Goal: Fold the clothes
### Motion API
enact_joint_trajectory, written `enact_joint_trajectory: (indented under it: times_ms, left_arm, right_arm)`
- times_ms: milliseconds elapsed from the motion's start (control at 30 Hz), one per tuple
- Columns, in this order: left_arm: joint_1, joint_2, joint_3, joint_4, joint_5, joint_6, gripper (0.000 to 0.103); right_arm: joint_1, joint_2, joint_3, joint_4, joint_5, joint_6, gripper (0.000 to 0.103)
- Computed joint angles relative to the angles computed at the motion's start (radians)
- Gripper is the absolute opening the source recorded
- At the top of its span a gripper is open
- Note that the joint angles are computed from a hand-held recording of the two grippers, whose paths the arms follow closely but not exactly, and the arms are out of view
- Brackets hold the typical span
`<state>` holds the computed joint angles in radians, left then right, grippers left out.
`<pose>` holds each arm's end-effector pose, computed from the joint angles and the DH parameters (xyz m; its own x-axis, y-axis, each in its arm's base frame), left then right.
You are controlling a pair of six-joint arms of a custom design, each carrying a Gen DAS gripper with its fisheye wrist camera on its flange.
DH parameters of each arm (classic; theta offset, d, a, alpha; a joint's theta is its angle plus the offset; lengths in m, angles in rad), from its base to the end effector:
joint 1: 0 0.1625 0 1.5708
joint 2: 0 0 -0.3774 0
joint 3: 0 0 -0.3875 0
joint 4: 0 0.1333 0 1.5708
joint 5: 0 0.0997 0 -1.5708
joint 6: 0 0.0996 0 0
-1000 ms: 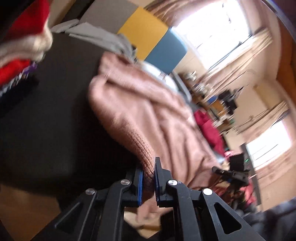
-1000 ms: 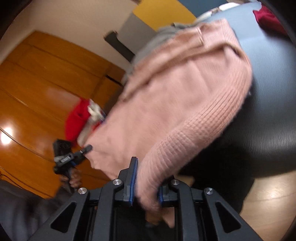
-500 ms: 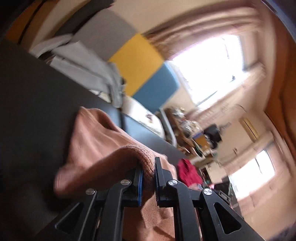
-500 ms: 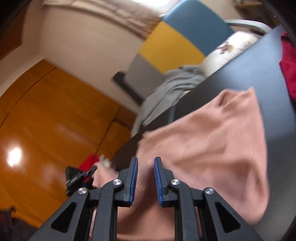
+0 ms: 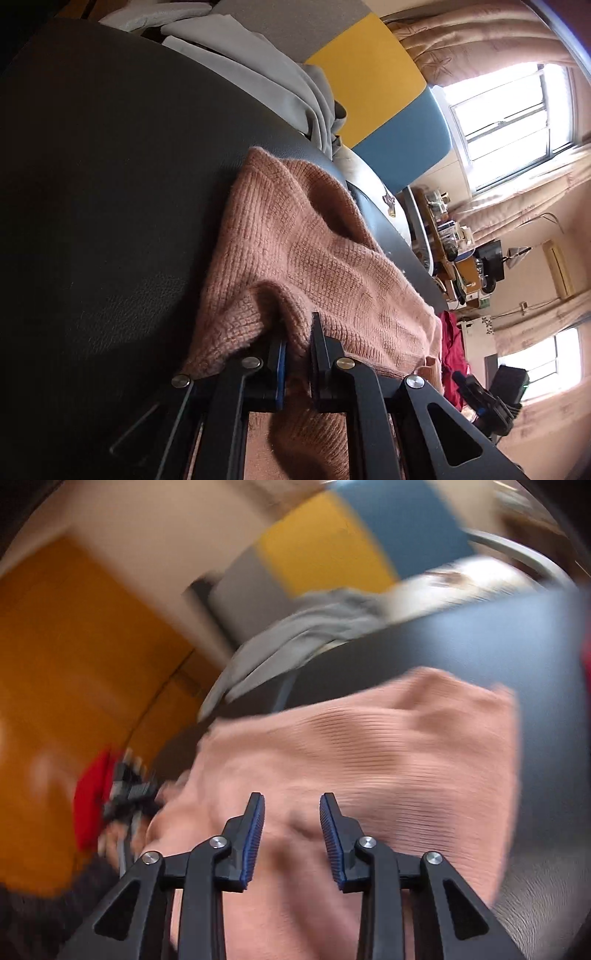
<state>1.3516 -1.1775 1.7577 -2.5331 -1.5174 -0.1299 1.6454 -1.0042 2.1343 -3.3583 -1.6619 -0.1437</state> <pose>0.0052 -0.6141 0.2436 -0.9969 0.0787 -0.0008 0.0733 0.9237 -0.3761 0.1617 -0.4967 0.1129 -0.9785 -0.1316 0.1588 -0.2012 0.7786 -0.5944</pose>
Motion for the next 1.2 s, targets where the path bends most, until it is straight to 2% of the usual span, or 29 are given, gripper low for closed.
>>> enact_joint_trajectory:
  times_ms: [100,200,267,367,500,600,633,700,767,800,833,1000,1100,1200]
  left_arm:
    - [0.001,-0.006,0.012,-0.014,-0.007,-0.012,0.010]
    - [0.001,-0.012,0.017,-0.009,-0.008,-0.009,0.010]
    - [0.003,-0.010,0.013,-0.003,-0.012,0.000,0.011]
    - [0.008,-0.002,0.001,0.007,-0.022,0.004,0.012]
    - [0.008,0.003,-0.005,0.010,-0.020,0.009,0.012]
    - [0.009,0.001,-0.003,0.011,-0.020,0.014,0.012]
    - [0.009,0.001,-0.003,0.011,-0.018,0.015,0.012]
    - [0.005,-0.004,0.000,0.015,-0.011,0.016,0.012]
    - [-0.002,-0.015,0.011,0.019,0.004,0.025,0.012]
    - [-0.004,-0.022,0.017,0.022,0.007,0.029,0.011]
    - [-0.005,-0.034,0.026,0.028,0.007,0.031,0.010]
    - [-0.013,-0.099,0.068,0.053,-0.003,0.039,0.010]
    - [-0.016,-0.138,0.081,0.046,-0.045,0.035,0.010]
    - [-0.018,-0.159,0.078,0.020,-0.117,0.025,0.010]
  right_arm:
    - [0.079,0.053,-0.135,0.234,-0.077,-0.094,0.033]
    - [0.114,0.095,-0.215,0.402,-0.135,-0.157,0.033]
    - [0.129,0.109,-0.237,0.460,-0.196,-0.188,0.035]
    - [0.123,0.146,-0.300,0.586,-0.233,-0.222,0.043]
    - [0.143,0.190,-0.359,0.660,-0.333,-0.294,0.044]
    - [0.176,0.237,-0.373,0.628,-0.447,-0.395,0.044]
    - [0.180,0.250,-0.371,0.614,-0.471,-0.411,0.045]
    - [0.195,0.275,-0.341,0.509,-0.518,-0.413,0.045]
    - [0.207,0.283,-0.324,0.461,-0.546,-0.380,0.030]
    - [0.212,0.282,-0.313,0.438,-0.553,-0.354,0.006]
    - [0.214,0.274,-0.295,0.425,-0.547,-0.322,0.007]
    - [0.263,0.244,-0.223,0.268,-0.605,-0.314,0.007]
    - [0.305,0.190,-0.200,0.151,-0.653,-0.329,0.007]
    - [0.333,0.164,-0.204,0.013,-0.734,-0.381,0.007]
